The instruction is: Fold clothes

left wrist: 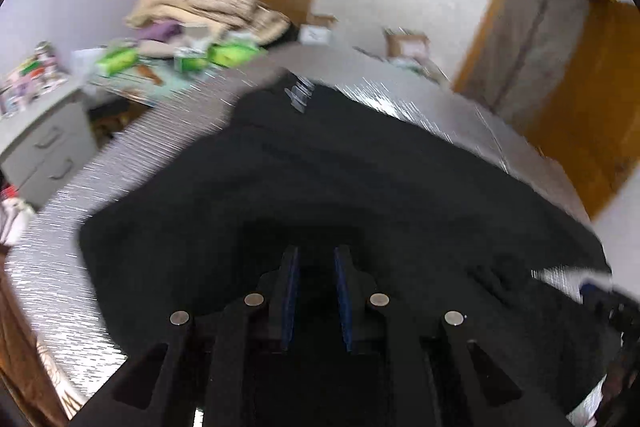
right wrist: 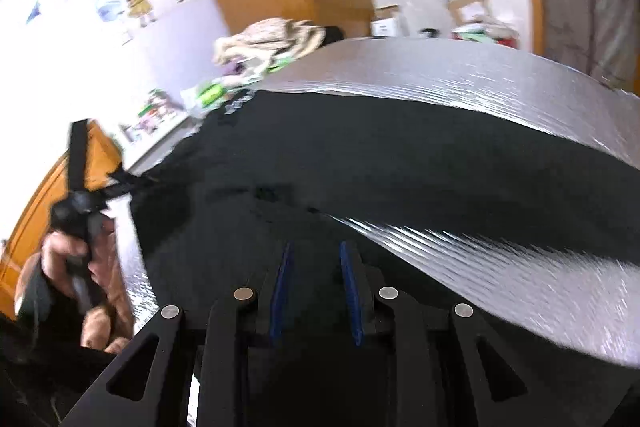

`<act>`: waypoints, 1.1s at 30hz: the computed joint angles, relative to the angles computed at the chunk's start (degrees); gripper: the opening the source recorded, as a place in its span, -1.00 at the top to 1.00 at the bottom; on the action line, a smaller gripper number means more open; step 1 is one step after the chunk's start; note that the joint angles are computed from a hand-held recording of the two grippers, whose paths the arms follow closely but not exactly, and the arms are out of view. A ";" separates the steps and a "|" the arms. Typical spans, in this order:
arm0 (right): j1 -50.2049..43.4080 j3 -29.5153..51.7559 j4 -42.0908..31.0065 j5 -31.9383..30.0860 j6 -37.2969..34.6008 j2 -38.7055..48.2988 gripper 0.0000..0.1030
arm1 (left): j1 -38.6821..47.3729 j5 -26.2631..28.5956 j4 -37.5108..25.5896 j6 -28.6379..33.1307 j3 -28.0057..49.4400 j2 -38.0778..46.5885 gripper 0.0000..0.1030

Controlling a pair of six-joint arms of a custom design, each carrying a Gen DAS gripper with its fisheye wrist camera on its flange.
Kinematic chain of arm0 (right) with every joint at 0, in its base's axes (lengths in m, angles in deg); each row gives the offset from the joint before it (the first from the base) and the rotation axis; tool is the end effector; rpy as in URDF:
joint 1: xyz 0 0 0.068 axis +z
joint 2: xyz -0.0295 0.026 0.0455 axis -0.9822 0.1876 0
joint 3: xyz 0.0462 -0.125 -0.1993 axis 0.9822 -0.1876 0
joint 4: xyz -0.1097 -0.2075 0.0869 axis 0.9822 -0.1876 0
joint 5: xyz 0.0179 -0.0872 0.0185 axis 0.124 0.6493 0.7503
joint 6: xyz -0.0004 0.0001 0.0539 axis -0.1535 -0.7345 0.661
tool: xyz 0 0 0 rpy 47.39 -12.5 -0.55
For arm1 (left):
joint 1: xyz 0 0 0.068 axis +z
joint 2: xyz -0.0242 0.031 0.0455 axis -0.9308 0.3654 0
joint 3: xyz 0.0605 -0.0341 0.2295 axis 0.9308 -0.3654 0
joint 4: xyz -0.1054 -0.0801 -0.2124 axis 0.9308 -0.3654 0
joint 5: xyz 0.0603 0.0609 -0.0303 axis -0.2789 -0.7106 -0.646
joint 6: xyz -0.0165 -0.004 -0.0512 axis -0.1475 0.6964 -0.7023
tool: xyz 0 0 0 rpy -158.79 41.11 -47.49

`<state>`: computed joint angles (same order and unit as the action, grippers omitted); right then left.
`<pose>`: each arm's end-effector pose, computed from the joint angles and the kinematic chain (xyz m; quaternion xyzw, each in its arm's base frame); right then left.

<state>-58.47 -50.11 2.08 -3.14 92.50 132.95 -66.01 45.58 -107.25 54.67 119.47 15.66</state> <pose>0.2352 0.0914 0.1603 -0.0305 0.9139 0.1650 0.3697 0.3702 0.0029 0.1924 0.1001 0.9273 -0.1579 0.3243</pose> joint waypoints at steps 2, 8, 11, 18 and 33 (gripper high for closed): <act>2.41 4.70 -0.27 -0.10 -2.06 5.53 0.49 | -0.82 -1.42 0.82 0.24 -0.66 0.84 0.64; 6.37 17.20 -1.42 2.88 -6.44 19.90 0.46 | -0.63 -0.66 5.46 1.68 -4.03 -0.15 0.64; 6.70 22.88 -2.11 4.75 -7.36 26.19 0.46 | -1.12 -1.49 8.35 2.30 -5.97 -0.66 0.64; 1.33 24.83 1.99 -2.62 -3.03 30.44 0.87 | -1.94 -3.11 10.05 3.07 -7.13 -1.22 0.64; -5.56 14.51 5.77 -5.67 4.54 19.96 0.60 | -1.02 -0.82 8.40 3.88 -5.41 -0.13 0.63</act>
<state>-64.03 -35.60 7.84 -8.80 97.04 152.91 -67.03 44.75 -98.85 58.54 114.05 15.53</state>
